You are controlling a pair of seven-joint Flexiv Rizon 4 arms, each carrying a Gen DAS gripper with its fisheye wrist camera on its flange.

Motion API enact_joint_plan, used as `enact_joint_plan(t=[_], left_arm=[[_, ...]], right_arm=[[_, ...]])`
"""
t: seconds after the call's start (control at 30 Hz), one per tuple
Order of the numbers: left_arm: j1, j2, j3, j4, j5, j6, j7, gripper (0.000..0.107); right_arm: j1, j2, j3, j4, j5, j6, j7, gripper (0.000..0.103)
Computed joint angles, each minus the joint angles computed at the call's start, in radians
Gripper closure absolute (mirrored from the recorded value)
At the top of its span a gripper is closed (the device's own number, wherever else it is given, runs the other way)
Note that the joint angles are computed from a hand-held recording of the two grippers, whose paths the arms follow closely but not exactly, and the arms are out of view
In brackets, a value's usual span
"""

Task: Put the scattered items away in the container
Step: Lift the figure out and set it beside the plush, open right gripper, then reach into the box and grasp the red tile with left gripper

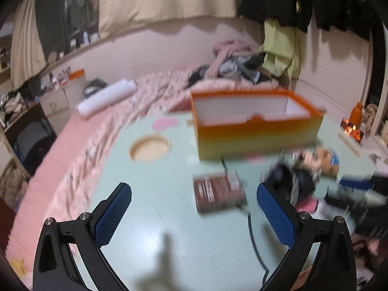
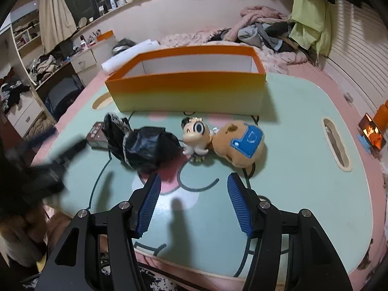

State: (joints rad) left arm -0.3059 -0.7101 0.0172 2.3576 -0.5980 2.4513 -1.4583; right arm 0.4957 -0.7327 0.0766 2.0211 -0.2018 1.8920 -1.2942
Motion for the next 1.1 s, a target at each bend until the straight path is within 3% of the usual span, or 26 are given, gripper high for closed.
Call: enact_joint_plan(t=[0.1, 0.17, 0.27, 0.4, 0.43, 0.47, 0.53, 0.6, 0.77, 0.93, 1.03, 1.1], left_arm=[[0.086, 0.077, -0.013, -0.042, 0.125, -0.077, 0.022, 0.004], [0.143, 0.111, -0.029, -0.092, 0.214, -0.142, 0.03, 0.004], [0.195, 0.145, -0.044, -0.22, 0.316, -0.368, 0.122, 0.004], [0.069, 0.075, 0.104, -0.482, 0.278, -0.772, 0.281, 0.007], [0.058, 0.054, 0.123, -0.532, 0.285, -0.849, 0.283, 0.015], [0.07, 0.032, 0.117, -0.583, 0.29, -0.926, 0.286, 0.024], [0.128, -0.024, 0.06, -0.704, 0.276, -1.125, 0.298, 0.03], [0.16, -0.067, 0.03, -0.771, 0.288, -1.232, 0.301, 0.03], [0.148, -0.136, 0.054, -0.872, 0.392, -1.305, 0.237, 0.032], [0.228, -0.141, -0.032, -0.866, 0.399, -1.346, 0.252, 0.036], [0.24, -0.153, -0.043, -0.869, 0.395, -1.359, 0.244, 0.04], [0.298, -0.156, -0.114, -0.848, 0.336, -1.372, 0.275, 0.047]], right_arm=[[-0.071, -0.016, 0.073, -0.016, -0.066, -0.052, -0.004, 0.044], [-0.042, -0.02, 0.047, -0.012, -0.062, -0.046, -0.019, 0.043], [-0.014, -0.019, 0.02, -0.013, -0.053, -0.049, -0.024, 0.043], [-0.068, -0.029, 0.07, -0.02, -0.072, -0.046, -0.028, 0.042], [-0.097, -0.035, 0.096, -0.023, -0.084, -0.044, -0.028, 0.042], [-0.109, -0.036, 0.109, -0.023, -0.088, -0.042, -0.025, 0.042], [-0.135, -0.04, 0.134, -0.024, -0.101, -0.041, -0.021, 0.042], [-0.139, -0.04, 0.137, -0.022, -0.107, -0.038, -0.017, 0.042], [-0.133, -0.037, 0.132, -0.014, -0.11, -0.03, -0.009, 0.042], [-0.151, -0.039, 0.148, -0.012, -0.123, -0.027, 0.0, 0.042], [-0.15, -0.038, 0.146, -0.011, -0.127, -0.026, 0.004, 0.042], [-0.148, -0.038, 0.144, -0.011, -0.128, -0.026, 0.005, 0.042]])
